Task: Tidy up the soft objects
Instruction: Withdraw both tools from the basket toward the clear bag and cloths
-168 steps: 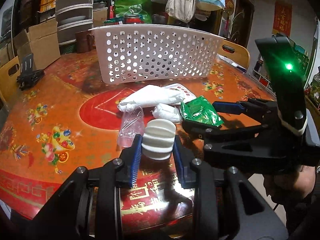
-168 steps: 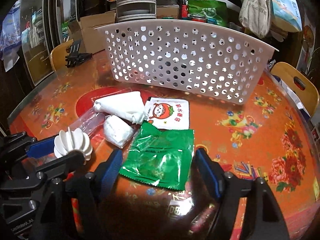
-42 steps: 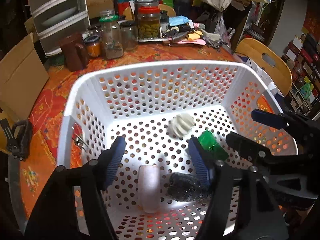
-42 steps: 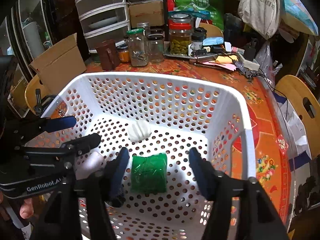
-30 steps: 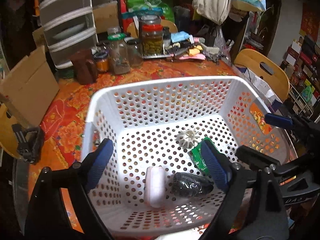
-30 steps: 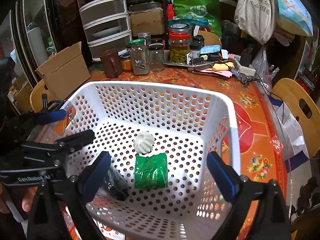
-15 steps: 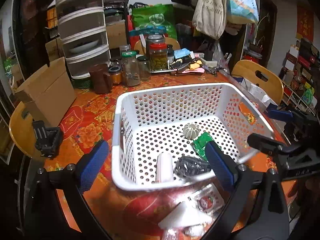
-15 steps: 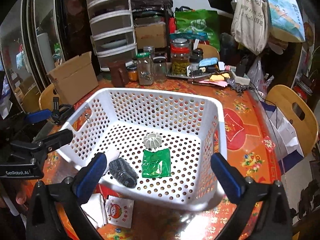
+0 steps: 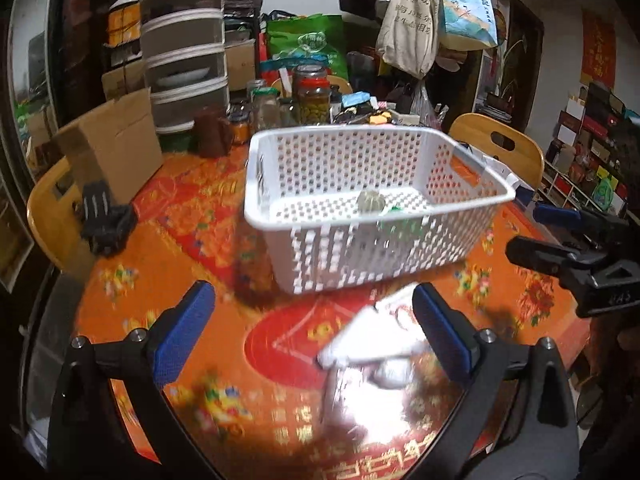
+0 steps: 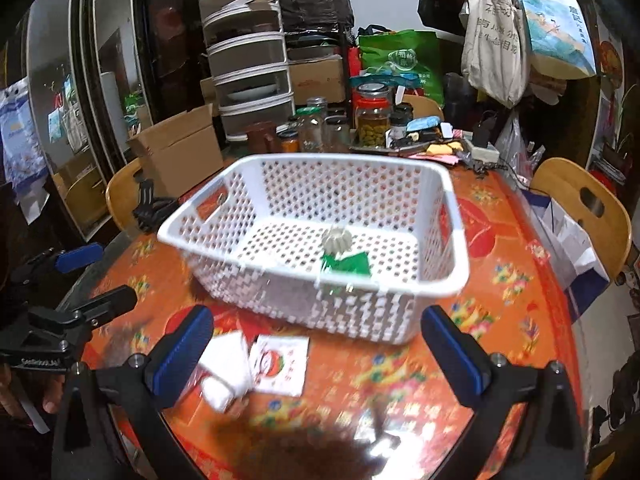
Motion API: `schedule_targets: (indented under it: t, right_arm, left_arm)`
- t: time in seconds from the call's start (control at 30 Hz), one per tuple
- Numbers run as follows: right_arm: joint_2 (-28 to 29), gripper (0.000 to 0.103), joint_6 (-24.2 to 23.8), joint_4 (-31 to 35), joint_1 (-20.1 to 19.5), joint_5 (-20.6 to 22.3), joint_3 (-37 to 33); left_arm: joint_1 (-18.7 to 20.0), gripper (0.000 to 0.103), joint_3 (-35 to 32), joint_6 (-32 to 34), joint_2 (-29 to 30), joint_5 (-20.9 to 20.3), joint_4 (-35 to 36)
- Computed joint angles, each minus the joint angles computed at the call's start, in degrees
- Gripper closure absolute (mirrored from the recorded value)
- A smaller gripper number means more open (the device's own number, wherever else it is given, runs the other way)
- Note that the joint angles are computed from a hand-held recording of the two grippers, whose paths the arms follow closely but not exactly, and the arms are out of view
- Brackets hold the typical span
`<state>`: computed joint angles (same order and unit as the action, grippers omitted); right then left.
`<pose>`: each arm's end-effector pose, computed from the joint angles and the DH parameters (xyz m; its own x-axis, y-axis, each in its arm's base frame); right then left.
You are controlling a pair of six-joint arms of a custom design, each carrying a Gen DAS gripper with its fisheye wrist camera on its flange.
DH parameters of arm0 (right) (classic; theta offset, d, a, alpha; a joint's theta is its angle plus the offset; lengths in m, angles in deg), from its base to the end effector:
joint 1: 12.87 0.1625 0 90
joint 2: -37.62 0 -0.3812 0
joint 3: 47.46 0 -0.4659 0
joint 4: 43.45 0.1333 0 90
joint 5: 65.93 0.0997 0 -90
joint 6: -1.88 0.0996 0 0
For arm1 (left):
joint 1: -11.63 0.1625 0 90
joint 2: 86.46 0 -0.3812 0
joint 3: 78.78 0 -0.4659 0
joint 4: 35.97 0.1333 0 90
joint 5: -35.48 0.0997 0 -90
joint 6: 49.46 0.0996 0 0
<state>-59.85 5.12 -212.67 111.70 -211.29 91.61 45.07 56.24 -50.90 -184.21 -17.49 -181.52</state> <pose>0.2763 -0.3104 0.2472 -0.7772 0.1277 0.6161 -0.4062 0.6460 -0.6463 -0.2598 -0.4032 0.2139 -0.6173 0.5487 -0.5638 0.7771 0.5372 -0.3279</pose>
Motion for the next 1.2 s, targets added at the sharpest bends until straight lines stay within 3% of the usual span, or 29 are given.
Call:
schedule_targets:
  t: [0.37,0.57,0.73,1.2]
  right_arm:
    - [4.4,0.001,5.1,-9.6,-0.4,6.2,8.4]
    - [9.0,0.012,4.5,-14.6,-1.3,8.9,8.3]
    - [11.5,0.029,4.7,-15.1,-2.8,11.6,7.4]
    - [15.9,0.045,3.6,-15.6,-5.6,16.4,4.8]
  left_arm:
    - [1.5,0.005,10.6,-0.8,-8.0,-1.0,0.6]
    - [3.4,0.005,12.3,0.4,-6.8,-2.6,-1.5]
    - [4.4,0.006,12.2,1.1,-4.5,-2.5,-3.2]
    - [6.4,0.006,13.2,4.0,-4.5,-2.0,-5.9]
